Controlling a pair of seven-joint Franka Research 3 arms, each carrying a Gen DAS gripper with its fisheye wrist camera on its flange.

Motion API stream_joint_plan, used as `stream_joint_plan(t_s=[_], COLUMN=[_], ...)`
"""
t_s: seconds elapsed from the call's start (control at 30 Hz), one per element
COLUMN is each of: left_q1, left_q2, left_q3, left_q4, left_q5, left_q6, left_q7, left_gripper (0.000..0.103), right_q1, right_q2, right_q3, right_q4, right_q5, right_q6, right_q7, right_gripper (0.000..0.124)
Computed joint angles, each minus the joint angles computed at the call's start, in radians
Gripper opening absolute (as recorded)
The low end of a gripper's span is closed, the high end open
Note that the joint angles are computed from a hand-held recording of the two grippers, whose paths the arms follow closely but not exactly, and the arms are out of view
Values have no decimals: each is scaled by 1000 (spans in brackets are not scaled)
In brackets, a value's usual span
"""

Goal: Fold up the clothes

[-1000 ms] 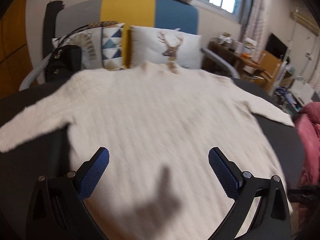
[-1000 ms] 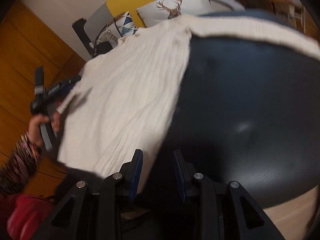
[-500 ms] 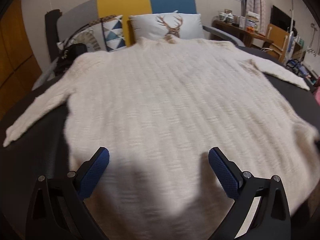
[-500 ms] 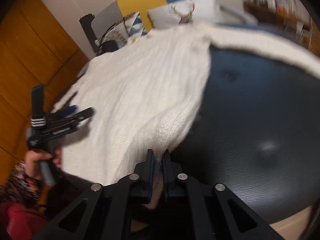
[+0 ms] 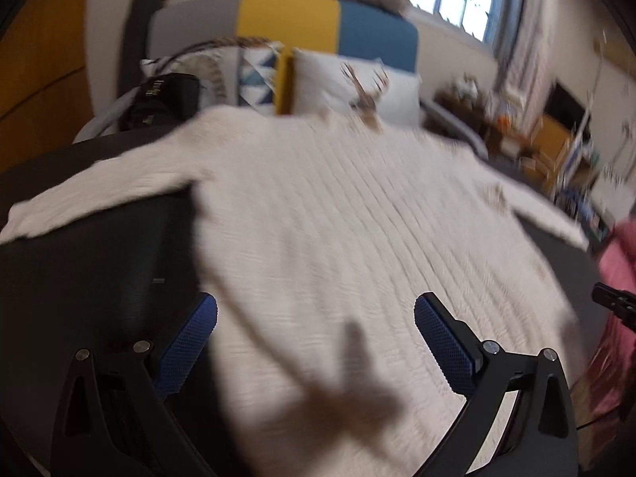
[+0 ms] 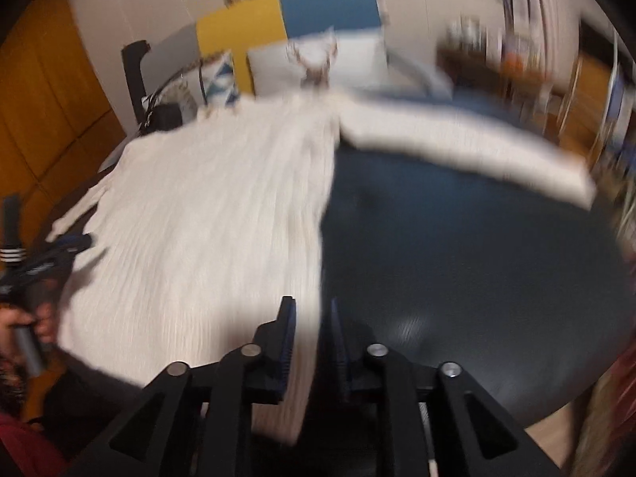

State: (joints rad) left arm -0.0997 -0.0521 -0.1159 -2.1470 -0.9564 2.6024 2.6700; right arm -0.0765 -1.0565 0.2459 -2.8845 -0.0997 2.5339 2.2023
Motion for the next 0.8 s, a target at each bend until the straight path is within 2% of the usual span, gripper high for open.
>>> stream_joint_plan(t_s=[0.07,0.13,0.27,0.33,0.4,0.5,0.6,0.7,0.77,0.8], left_q1=[25,51,83,86,80,57,29,10,2,0], left_q2=[-11,-22,-76,-112,-140,-159,-166,-131,-109,-99], left_q3=[27,50,74,87,101,115,98,69,69,72], left_q4=[8,11,-54,-105,-145,-165,-177,-173,-164,-156], left_q5=[-20,-4,135,163,169,124,121,208,221,212], left_q6=[-47,-103,-194,-202,-198,-204,-150,-100,-113,-133], left_q7=[16,32,52,92,131,170,181,133,98,87], left_gripper=[101,101,101,101,101,101,101,100,78,75], right_q1=[14,71,192,219,202,215,233,239,249,253], right_q2=[67,182,450,547,645,712,760,776,767,759], right_q3=[3,-29,-80,-90,-75,-92,-106,-111,-120,-123], right_q4=[39,85,220,282,361,398,423,417,398,386], right_q5=[-11,12,82,105,91,111,143,152,170,179], right_q6=[79,181,294,310,285,278,270,263,274,283], right_q7=[-30,-95,-245,-303,-326,-339,-331,-306,-300,-297], right_gripper=[24,24,24,24,24,24,24,24,24,24])
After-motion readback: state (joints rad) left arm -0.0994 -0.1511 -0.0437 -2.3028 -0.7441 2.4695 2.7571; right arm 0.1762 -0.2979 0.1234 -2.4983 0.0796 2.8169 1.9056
